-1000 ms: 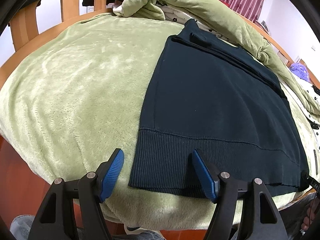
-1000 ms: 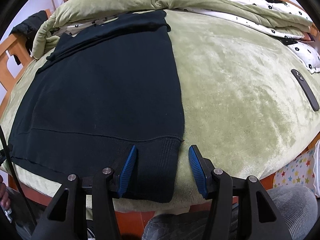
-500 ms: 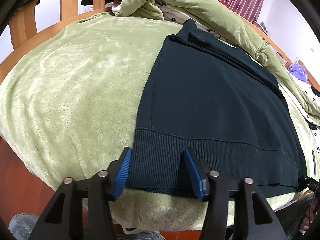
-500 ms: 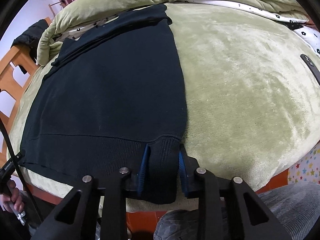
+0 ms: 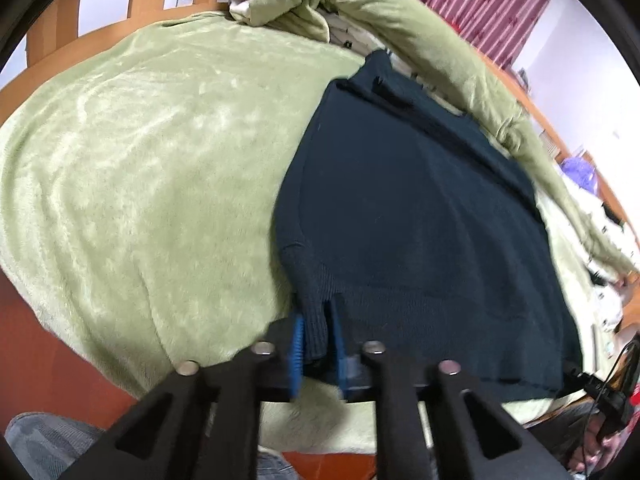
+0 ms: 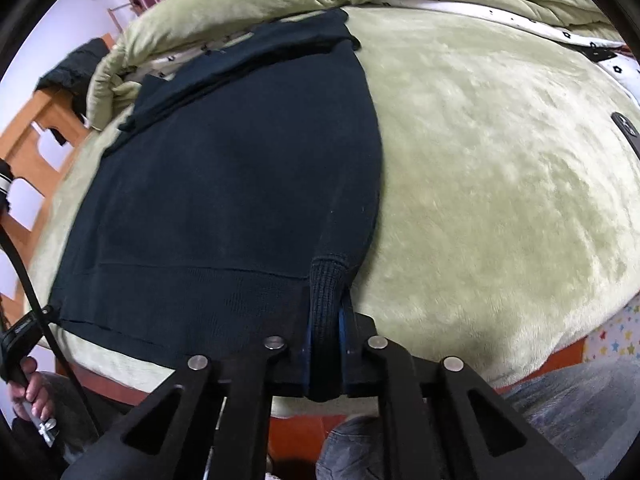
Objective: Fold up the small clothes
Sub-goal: 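Grasp the ribbed hem with both tools, then lift the hem with both tools and fold it toward the collar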
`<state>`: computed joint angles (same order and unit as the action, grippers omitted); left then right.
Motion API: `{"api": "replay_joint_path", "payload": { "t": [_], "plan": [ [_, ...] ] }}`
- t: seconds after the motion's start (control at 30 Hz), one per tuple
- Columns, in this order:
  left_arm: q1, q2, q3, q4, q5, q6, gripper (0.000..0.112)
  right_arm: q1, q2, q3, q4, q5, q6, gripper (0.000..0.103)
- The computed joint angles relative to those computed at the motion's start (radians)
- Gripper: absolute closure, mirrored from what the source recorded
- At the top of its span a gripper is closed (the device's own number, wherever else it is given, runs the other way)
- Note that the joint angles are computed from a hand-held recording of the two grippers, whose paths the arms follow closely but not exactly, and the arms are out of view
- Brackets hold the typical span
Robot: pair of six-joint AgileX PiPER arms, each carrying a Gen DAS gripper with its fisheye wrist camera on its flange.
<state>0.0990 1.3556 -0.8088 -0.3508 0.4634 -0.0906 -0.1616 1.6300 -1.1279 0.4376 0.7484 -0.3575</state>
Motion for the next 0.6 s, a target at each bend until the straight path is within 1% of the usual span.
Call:
{"api": "replay_joint_path", "payload": {
  "t": [0.03, 0.07, 0.1, 0.17, 0.27, 0.37, 0.47, 0.6],
  "plan": [
    [0.024, -0.005, -0.013, -0.092, 0.007, 0.083, 0.104, -0.016, 0.0, -0.009, 0.046, 0.018, -0.037, 0.094],
    [0.04, -0.008, -0.027, -0.158, 0.018, 0.146, 0.104, -0.043, 0.006, -0.032, 0.115, 0.057, -0.088, 0.094],
    [0.049, -0.009, -0.05, -0.193, 0.027, 0.182, 0.104, -0.061, 0.011, -0.052, 0.156, 0.084, -0.114, 0.094],
    [0.036, -0.003, -0.111, -0.165, 0.033, 0.166, 0.105, -0.088, 0.022, -0.099, 0.217, 0.129, -0.147, 0.094],
    [0.008, 0.03, -0.213, -0.108, 0.048, 0.118, 0.105, -0.1, 0.051, -0.195, 0.258, 0.177, -0.146, 0.094],
    [-0.019, 0.088, -0.324, -0.029, 0.06, 0.037, 0.105, -0.086, 0.098, -0.305, 0.276, 0.201, -0.105, 0.094],
    [-0.015, 0.145, -0.409, -0.017, 0.071, 0.018, 0.105, -0.069, 0.159, -0.434, 0.289, 0.221, -0.052, 0.094],
    [-0.001, 0.251, -0.562, 0.005, 0.094, -0.007, 0.105, -0.05, 0.289, -0.678, 0.264, 0.266, 0.065, 0.094]
  ]
}}
